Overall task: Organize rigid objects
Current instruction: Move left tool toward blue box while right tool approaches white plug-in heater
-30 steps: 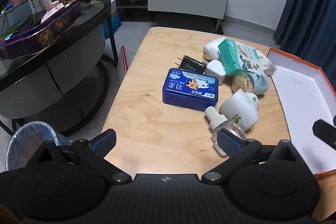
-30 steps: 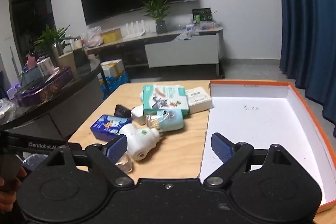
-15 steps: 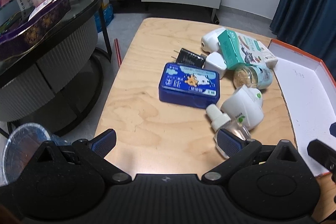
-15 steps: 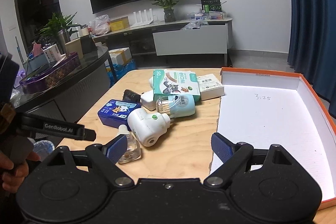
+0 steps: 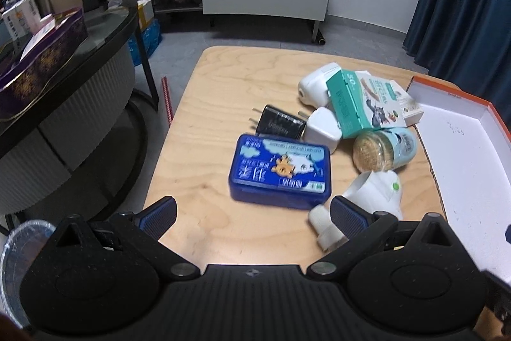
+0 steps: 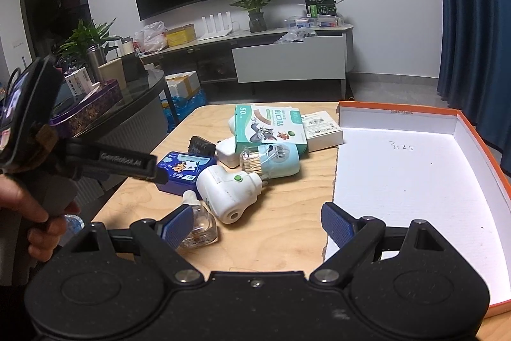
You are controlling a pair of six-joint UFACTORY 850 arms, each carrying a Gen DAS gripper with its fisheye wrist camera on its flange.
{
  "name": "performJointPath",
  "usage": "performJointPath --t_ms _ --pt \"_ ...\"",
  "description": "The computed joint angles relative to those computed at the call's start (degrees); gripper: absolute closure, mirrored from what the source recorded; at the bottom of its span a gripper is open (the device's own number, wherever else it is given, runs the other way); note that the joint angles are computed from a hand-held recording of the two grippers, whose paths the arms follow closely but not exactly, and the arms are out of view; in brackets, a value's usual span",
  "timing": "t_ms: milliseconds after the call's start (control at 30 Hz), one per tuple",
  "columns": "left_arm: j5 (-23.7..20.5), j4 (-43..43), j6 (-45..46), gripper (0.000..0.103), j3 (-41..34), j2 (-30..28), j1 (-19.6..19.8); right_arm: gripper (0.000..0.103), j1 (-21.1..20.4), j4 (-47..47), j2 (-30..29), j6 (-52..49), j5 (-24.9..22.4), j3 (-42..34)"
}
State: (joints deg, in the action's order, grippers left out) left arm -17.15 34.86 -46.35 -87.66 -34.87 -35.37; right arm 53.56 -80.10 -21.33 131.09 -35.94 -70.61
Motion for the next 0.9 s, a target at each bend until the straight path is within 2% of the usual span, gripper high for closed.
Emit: performJointPath --t_ms 133,400,633,900 --pt "-1.6 0.4 0.6 0.0 -3.7 -2.8 -0.1 0.001 -0.2 0.2 0.1 0.2 -0.1 0.1" --pt "-3.5 -8.1 10.1 0.0 -9.4 -7.2 0.2 0.001 -0.7 0.8 -0.4 -0.1 -0.1 -0.4" --pt "-3.0 -8.6 10.3 0.0 -9.8 -7.2 0.4 0.001 -1.6 2.3 -1.4 -1.0 1.1 -1.8" --pt "-3.5 -8.2 9.7 0.0 -10.2 -7.7 0.8 0.001 -3.0 7.1 -5.2 -4.9 3.6 -7.5"
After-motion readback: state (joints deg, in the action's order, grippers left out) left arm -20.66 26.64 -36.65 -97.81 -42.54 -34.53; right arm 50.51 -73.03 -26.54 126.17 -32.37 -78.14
